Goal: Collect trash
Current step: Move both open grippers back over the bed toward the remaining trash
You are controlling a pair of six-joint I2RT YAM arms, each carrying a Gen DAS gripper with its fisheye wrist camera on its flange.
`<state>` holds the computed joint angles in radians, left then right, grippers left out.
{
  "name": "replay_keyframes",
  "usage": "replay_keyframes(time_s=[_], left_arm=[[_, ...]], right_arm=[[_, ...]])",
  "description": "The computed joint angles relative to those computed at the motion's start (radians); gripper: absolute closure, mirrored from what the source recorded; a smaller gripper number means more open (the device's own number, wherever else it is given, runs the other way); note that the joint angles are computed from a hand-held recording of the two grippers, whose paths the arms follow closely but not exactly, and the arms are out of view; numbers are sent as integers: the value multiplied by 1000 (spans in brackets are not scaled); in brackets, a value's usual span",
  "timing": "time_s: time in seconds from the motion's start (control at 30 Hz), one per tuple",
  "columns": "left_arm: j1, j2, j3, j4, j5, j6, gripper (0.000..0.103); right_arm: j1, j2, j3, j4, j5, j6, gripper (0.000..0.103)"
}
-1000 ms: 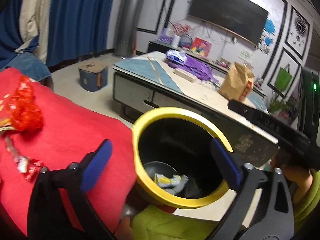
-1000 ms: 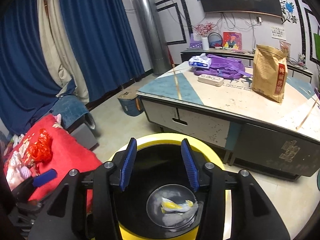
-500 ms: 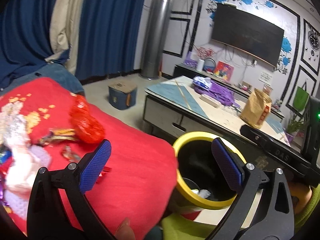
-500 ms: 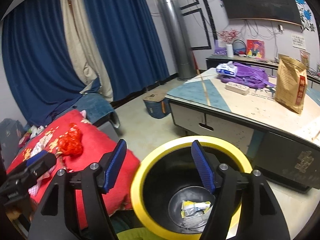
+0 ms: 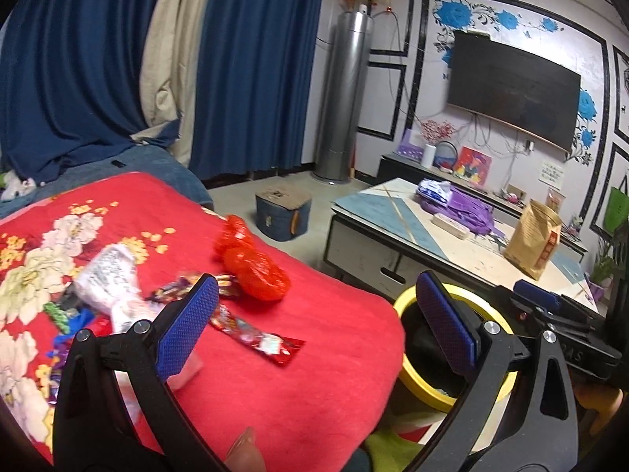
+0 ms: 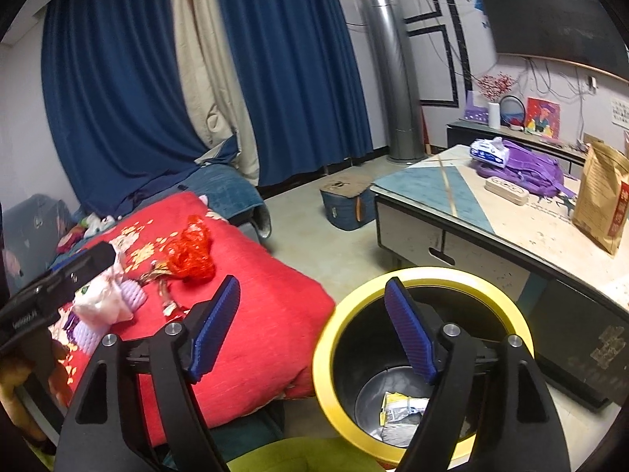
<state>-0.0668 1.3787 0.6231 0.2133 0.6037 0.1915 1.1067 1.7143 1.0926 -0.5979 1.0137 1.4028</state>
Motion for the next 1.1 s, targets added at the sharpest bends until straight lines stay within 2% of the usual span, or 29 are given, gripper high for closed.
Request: replay_keyframes(time_s=[0.33,0.6,0.83,1.1], left_arm=[[125,-7,18,-16,37,30,11],[221,34,56,-35,56,52,11],[288,75,91,-69,63,80,11],[340,138,126,-127,64,143,11]], right_arm=[[-10,45,70,105,-26,-167,28],[-38,95,132,244,-99,-384,27],[-80,215,271,312,-186,-568,27],[-149,334,398,370,-283,-709,27]])
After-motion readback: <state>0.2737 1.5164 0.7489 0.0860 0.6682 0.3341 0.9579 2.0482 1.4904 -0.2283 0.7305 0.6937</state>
